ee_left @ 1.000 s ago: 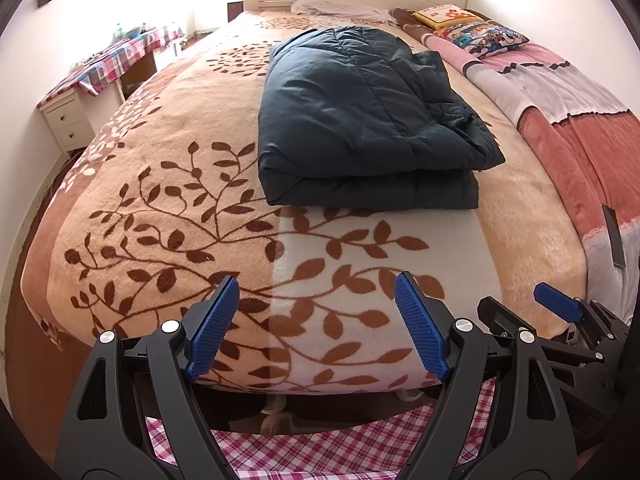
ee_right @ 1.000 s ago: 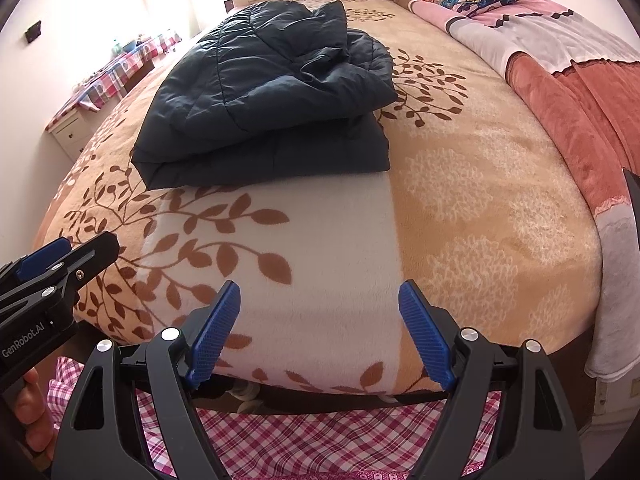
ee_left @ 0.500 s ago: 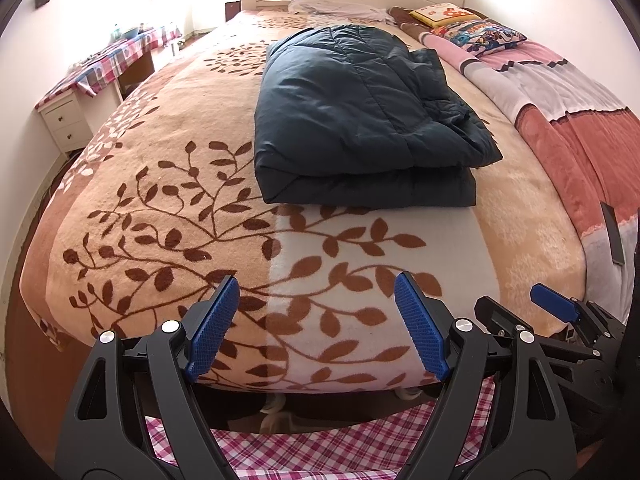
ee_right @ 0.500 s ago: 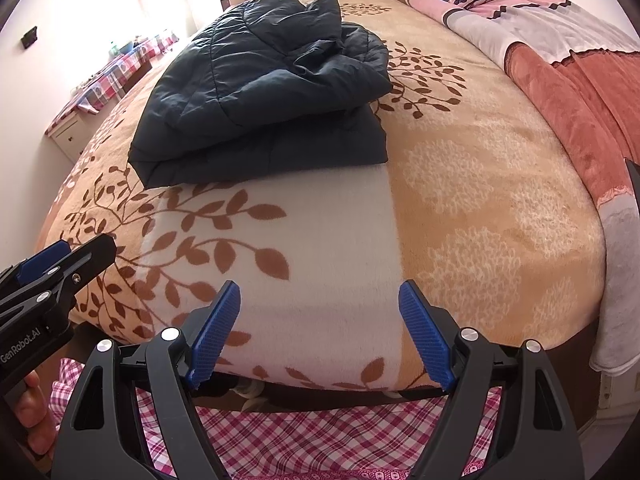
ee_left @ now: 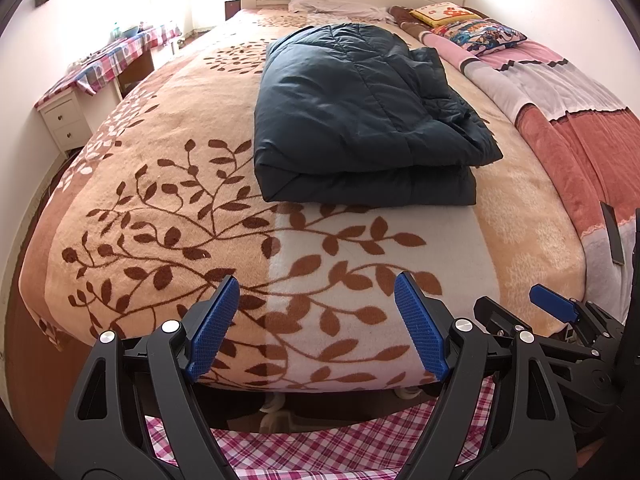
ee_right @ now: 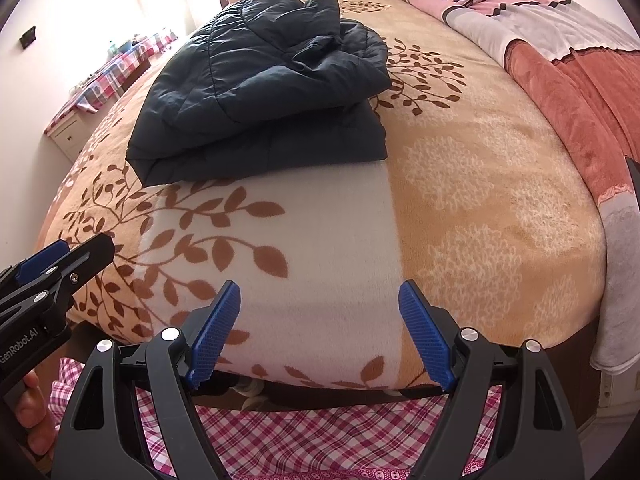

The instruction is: Fold large clothes

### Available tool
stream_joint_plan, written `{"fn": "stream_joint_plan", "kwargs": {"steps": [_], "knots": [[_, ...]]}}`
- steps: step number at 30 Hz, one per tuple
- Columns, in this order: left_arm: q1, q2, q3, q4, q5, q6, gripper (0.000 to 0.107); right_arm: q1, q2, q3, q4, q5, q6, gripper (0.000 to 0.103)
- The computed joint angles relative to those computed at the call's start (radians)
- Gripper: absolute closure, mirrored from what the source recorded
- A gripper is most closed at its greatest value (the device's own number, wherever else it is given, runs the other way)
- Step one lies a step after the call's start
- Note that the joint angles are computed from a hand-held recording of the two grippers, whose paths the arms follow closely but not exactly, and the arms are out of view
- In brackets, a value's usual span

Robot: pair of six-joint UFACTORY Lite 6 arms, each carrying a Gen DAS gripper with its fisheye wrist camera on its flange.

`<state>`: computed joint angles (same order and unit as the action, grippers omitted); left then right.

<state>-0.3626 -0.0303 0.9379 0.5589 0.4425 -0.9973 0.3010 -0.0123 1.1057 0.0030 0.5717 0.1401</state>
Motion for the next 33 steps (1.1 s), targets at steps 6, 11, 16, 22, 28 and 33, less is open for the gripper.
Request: {"fn": "stream_joint_plan", "kwargs": {"steps": [6,11,16,22,28,33], "knots": [[0.004,0.003,-0.001,-0.010,-0.006,0.016,0.028,0.000,0.001,-0.001,-0.002,0.003,0.002,0.024],[0.005,0.001,-0.005,-0.011,-0.008,0.017,0.028,-0.002,0.010,0.008,0.000,0.008,-0.004,0.024],[0.003,-0.003,-0.008,-0.004,-0.007,0.013,0.028,-0.002,0.008,0.006,0.003,0.010,-0.005,0.024],[0.007,-0.003,-0.003,-0.013,-0.010,0.031,0.028,-0.002,0.009,0.007,0.003,0.011,-0.005,0.024],[0.005,-0.003,-0.004,-0.009,-0.009,0.025,0.028,0.003,0.005,0.003,-0.002,0.012,0.004,0.024],[0.007,-0.001,-0.002,-0.012,-0.010,0.031,0.028,0.000,0.013,0.005,0.001,0.010,-0.005,0.024]]}}
